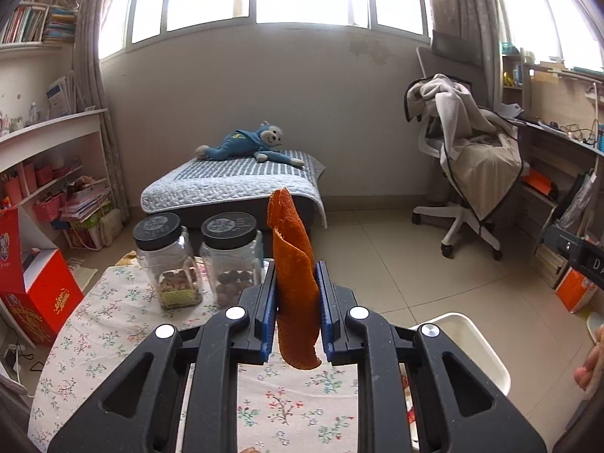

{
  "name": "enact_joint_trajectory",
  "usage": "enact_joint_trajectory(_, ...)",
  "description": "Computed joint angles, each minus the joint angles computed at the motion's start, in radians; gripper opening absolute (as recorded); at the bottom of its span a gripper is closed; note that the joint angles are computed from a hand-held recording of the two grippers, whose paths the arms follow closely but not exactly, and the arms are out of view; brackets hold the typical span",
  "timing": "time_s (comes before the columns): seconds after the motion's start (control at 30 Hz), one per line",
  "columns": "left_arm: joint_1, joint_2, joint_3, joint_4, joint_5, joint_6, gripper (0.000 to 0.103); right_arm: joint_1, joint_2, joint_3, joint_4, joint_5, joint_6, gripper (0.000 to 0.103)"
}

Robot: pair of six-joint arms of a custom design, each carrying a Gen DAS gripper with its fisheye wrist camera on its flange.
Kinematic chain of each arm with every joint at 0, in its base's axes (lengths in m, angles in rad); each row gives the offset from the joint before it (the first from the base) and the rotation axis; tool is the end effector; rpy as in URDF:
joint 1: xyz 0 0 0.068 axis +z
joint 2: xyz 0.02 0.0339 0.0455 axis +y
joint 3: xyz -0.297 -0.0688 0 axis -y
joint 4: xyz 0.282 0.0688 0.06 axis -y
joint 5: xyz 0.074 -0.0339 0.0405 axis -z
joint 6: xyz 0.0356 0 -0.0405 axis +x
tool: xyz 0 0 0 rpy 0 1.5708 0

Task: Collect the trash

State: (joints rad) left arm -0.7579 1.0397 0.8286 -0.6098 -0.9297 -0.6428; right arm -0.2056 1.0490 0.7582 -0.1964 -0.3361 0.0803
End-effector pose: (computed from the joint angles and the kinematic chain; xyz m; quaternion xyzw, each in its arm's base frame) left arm 0.1815 -0.1325 0.2994 -0.1161 0.8399 0.1080 0.5191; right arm 0.2515 -0.0404 0.2972 0.0350 0.8484 0.1112 0.5164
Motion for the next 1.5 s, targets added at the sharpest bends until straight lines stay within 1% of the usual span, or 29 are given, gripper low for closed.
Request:
enact_joint_trajectory(0.07,-0.030,0.058,0.027,0.027,0.008,0.005,0.020,-0.051,0.007,0.004,0.015,-0.001,-0.001,0.096)
enact_joint_trajectory(0.17,-0.070,0.144,0.066,0.077,0.013,0.020,0.021,-0.121,0.030,0.017,0.027,-0.011,-0.013,0.096)
enact_joint_trajectory(0.27,-0.078,0.243,0.124,0.128,0.072,0.034,0.022,-0.194,0.062,0.038,0.023,-0.027,-0.012,0.096)
enact_joint_trajectory(0.33,-0.081,0.312,0.171,0.146,0.112,0.043,0.024,-0.241,0.083,0.053,0.019,-0.049,0.002,0.096)
enact_joint_trajectory(0.37,-0.079,0.349,0.199,0.149,0.135,0.048,0.037,-0.262,0.090,0.058,0.022,-0.058,0.010,0.096)
enact_joint_trajectory(0.4,-0.077,0.380,0.227,0.147,0.161,0.045,0.058,-0.280,0.095,0.061,0.028,-0.058,0.017,0.096)
enact_joint_trajectory(0.47,-0.079,0.424,0.272,0.127,0.178,0.021,0.079,-0.314,0.087,0.056,0.046,-0.056,0.024,0.096)
enact_joint_trajectory(0.5,-0.084,0.431,0.283,0.123,0.173,0.018,0.082,-0.323,0.078,0.049,0.060,-0.046,0.034,0.096)
enact_joint_trajectory(0.53,-0.093,0.432,0.291,0.116,0.163,0.021,0.083,-0.328,0.067,0.041,0.074,-0.036,0.045,0.096)
enact_joint_trajectory(0.6,-0.117,0.431,0.303,0.094,0.114,0.029,0.091,-0.336,0.036,0.024,0.086,-0.028,0.065,0.096)
enact_joint_trajectory(0.7,-0.163,0.380,0.292,0.041,-0.010,0.026,0.095,-0.322,-0.034,-0.011,0.104,-0.011,0.090,0.096)
enact_joint_trajectory(0.8,-0.213,0.256,0.242,0.007,-0.136,0.014,0.096,-0.300,-0.141,-0.062,0.123,-0.036,0.103,0.096)
enact_joint_trajectory(0.9,-0.270,0.115,0.186,-0.022,-0.269,-0.015,0.096,-0.253,-0.255,-0.085,0.075,-0.077,0.099,0.096)
enact_joint_trajectory(0.93,-0.283,0.075,0.176,-0.045,-0.297,-0.031,0.096,-0.225,-0.292,-0.092,0.058,-0.073,0.098,0.096)
enact_joint_trajectory(0.97,-0.289,0.055,0.194,-0.137,-0.311,-0.090,0.096,-0.174,-0.330,-0.097,0.036,-0.032,0.097,0.096)
enact_joint_trajectory(1.0,-0.287,0.047,0.222,-0.256,-0.307,-0.161,0.096,-0.116,-0.360,-0.098,0.015,0.026,0.099,0.096)
enact_joint_trajectory(1.03,-0.283,0.030,0.233,-0.326,-0.296,-0.197,0.096,-0.052,-0.389,-0.103,-0.002,0.091,0.102,0.096)
enact_joint_trajectory(1.07,-0.279,0.000,0.228,-0.372,-0.287,-0.222,0.096,0.006,-0.415,-0.108,-0.017,0.138,0.105,0.096)
enact_joint_trajectory(1.13,-0.278,-0.043,0.223,-0.499,-0.302,-0.339,0.096,0.121,-0.438,-0.108,-0.042,0.207,0.101,0.096)
enact_joint_trajectory(1.27,-0.249,-0.111,0.210,-0.655,-0.303,-0.444,0.096,0.399,-0.443,-0.107,-0.089,0.445,0.110,0.096)
enact_joint_trajectory(1.37,-0.215,-0.153,0.202,-0.764,-0.292,-0.512,0.096,0.541,-0.419,-0.098,-0.113,0.530,0.134,0.096)
enact_joint_trajectory(1.47,-0.177,-0.210,0.176,-0.827,-0.284,-0.555,0.096,0.659,-0.382,-0.083,-0.135,0.600,0.159,0.096)
enact_joint_trajectory(1.5,-0.156,-0.230,0.165,-0.829,-0.274,-0.546,0.096,0.697,-0.371,-0.080,-0.137,0.623,0.165,0.096)
